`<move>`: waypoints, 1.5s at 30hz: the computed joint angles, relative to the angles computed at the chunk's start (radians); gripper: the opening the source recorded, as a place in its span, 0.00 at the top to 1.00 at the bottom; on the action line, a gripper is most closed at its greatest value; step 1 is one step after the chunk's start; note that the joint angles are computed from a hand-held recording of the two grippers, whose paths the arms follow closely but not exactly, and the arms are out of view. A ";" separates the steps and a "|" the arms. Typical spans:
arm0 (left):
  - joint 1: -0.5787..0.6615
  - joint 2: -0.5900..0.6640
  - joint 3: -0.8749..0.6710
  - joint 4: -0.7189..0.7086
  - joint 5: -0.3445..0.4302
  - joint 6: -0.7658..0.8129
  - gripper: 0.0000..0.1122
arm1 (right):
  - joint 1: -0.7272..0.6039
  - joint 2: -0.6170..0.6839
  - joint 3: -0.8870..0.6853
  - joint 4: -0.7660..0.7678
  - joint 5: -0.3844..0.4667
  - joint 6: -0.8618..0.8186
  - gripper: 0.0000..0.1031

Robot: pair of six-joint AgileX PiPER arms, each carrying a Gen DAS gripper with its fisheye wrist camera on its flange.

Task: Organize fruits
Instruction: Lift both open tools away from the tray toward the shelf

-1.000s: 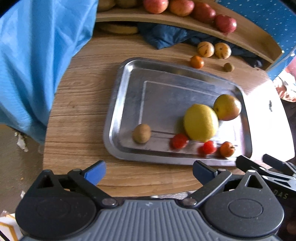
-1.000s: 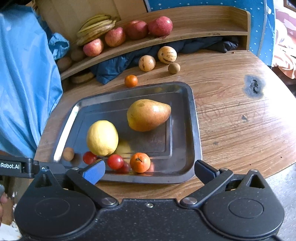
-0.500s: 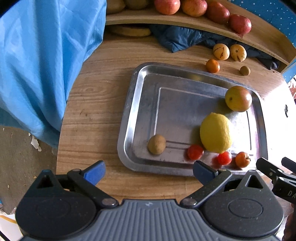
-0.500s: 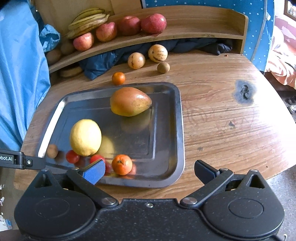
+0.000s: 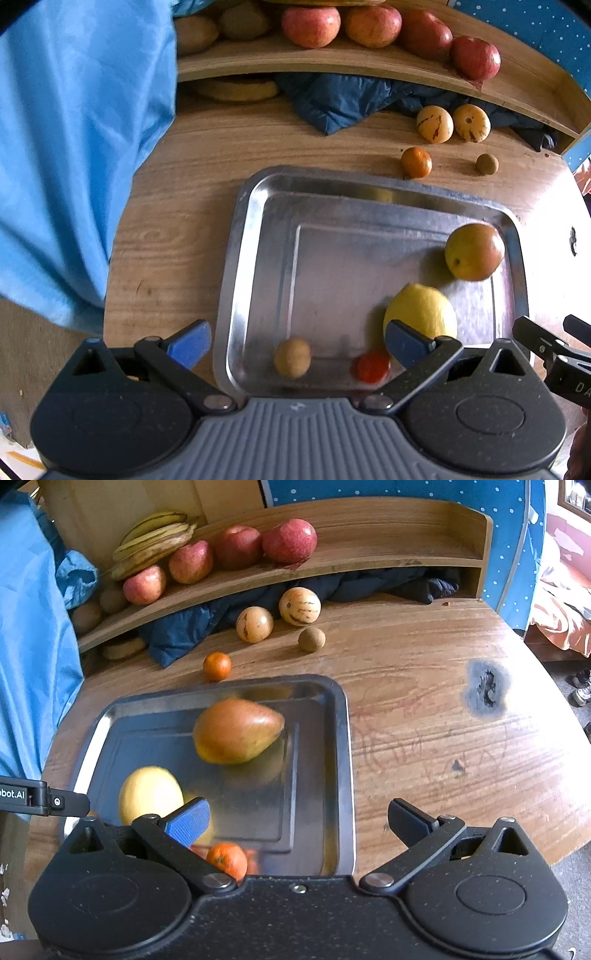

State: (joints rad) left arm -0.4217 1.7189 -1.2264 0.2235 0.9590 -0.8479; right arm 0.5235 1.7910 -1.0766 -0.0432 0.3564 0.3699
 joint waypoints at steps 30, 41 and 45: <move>0.138 0.425 -0.561 -0.128 0.063 0.369 0.09 | -0.040 0.244 -0.319 -0.265 0.110 0.393 0.01; 0.145 0.539 -0.707 -0.170 0.072 0.463 0.09 | -0.030 0.290 -0.376 -0.415 0.144 0.590 0.01; 0.148 0.562 -0.734 -0.189 0.070 0.495 0.09 | -0.038 0.318 -0.422 -0.431 0.160 0.602 0.01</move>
